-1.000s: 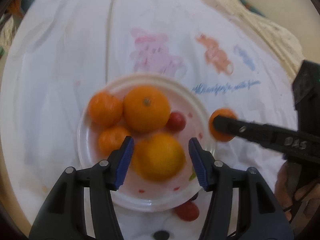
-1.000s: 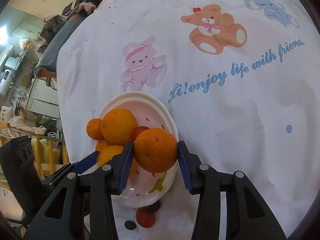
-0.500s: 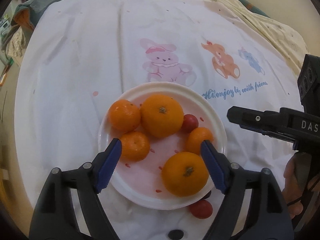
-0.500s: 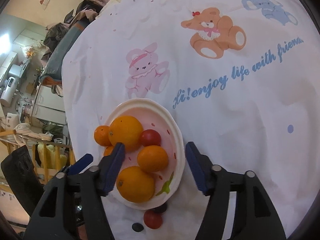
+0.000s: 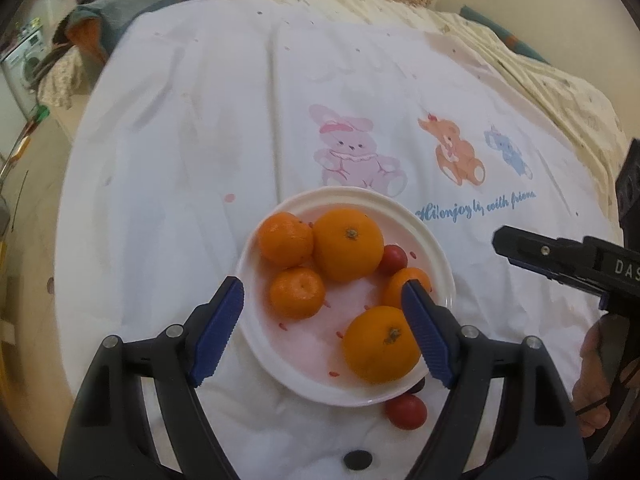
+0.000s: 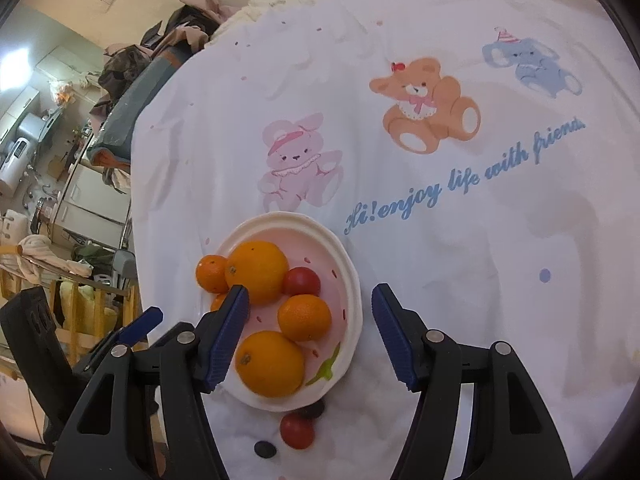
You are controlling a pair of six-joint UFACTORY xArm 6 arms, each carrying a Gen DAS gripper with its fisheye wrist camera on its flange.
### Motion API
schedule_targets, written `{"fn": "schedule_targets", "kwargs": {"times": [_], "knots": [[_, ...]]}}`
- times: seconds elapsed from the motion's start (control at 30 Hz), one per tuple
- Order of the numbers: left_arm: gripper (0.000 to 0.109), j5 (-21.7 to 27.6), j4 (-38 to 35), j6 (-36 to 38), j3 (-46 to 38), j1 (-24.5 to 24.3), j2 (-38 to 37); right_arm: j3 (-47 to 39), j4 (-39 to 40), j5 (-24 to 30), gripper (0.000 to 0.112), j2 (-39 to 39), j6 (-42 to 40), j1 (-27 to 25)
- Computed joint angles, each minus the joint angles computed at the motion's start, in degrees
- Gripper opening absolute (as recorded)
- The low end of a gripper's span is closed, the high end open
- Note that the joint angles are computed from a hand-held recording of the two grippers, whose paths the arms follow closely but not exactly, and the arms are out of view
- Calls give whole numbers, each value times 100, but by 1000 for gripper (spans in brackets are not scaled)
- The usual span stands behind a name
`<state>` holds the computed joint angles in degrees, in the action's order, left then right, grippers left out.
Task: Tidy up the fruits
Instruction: 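Lower the orange and the mandarin onto the plate, opening both tools, then withdraw both tools from the plate toward the loose fruit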
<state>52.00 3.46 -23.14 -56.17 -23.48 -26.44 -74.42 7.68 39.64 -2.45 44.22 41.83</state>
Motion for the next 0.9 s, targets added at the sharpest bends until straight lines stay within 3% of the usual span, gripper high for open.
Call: {"fn": "schedule_targets", "kwargs": {"times": [0.3, 0.43, 0.47, 0.57, 0.9], "knots": [[78, 127, 380, -358, 197, -86, -768, 199, -813, 96, 73, -528, 582, 345], [78, 206, 10, -138, 356, -29, -1126, 466, -1198, 128, 81, -887, 989, 546], [80, 243, -24, -90, 396, -44, -1221, 519, -1251, 132, 81, -950, 1057, 579], [97, 303, 64, -206, 535, -94, -1505, 715, -1469, 226, 84, -1204, 1365, 722], [98, 705, 70, -407, 860, -135, -2120, 1144, -1995, 495, 87, -1741, 2102, 1135]]}}
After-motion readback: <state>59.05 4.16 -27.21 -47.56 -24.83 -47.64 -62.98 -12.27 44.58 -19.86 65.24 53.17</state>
